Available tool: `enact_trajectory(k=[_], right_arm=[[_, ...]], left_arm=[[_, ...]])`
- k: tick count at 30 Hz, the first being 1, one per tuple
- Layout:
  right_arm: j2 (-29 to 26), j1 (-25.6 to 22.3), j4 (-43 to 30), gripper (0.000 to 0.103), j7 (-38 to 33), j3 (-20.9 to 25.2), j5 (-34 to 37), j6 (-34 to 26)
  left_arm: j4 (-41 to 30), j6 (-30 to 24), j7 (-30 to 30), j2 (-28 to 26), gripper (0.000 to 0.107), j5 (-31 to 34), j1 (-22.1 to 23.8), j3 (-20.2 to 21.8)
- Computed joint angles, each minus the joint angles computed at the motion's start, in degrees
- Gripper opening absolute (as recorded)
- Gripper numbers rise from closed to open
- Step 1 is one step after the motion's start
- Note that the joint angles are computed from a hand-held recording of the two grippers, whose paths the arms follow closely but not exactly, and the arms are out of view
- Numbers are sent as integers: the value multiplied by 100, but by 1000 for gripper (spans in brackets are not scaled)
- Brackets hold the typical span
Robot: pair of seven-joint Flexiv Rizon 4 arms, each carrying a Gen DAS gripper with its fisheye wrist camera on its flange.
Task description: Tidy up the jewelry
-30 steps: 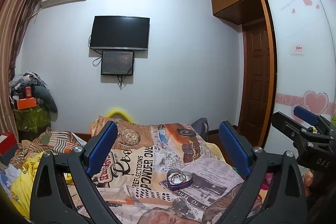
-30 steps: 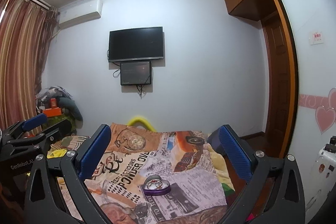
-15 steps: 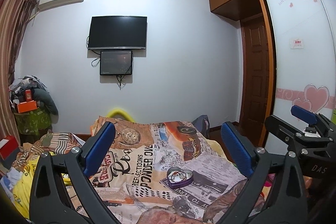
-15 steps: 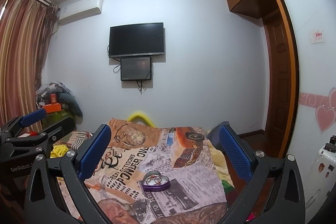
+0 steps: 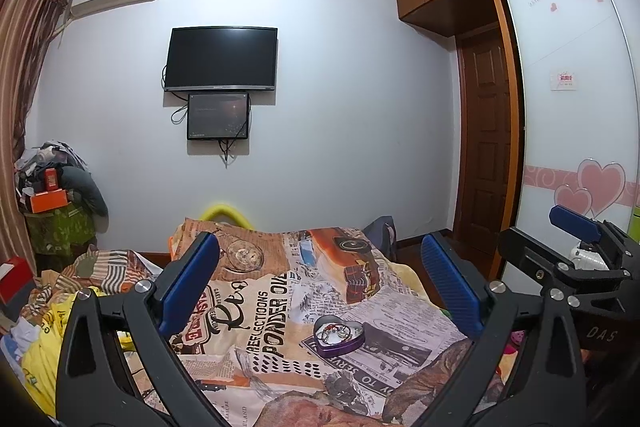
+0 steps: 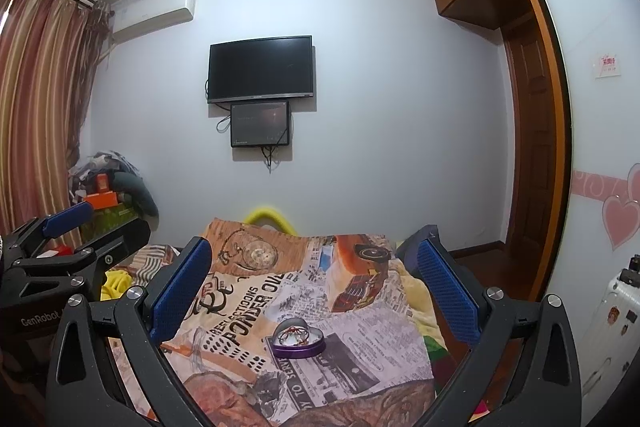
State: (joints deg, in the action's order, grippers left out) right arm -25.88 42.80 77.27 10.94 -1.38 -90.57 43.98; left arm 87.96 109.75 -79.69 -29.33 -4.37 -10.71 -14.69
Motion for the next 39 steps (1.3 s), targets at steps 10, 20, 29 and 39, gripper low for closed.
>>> enact_trajectory(k=[10, 20, 29, 39], right_arm=[[-9, 0, -12, 102, -39, 6, 74, -5], [-53, 6, -44, 102, -79, -18, 182, 26], [-75, 12, -60, 102, -127, -34, 276, 44], [-70, 16, -51, 102, -110, -48, 321, 37]], left_arm=[[-49, -75, -20, -56, 102, -89, -42, 66], [-159, -166, 26, -150, 102, -176, -92, 101], [-199, -246, 50, -208, 102, -180, 2, -14], [-214, -308, 75, -215, 102, -206, 26, -58]])
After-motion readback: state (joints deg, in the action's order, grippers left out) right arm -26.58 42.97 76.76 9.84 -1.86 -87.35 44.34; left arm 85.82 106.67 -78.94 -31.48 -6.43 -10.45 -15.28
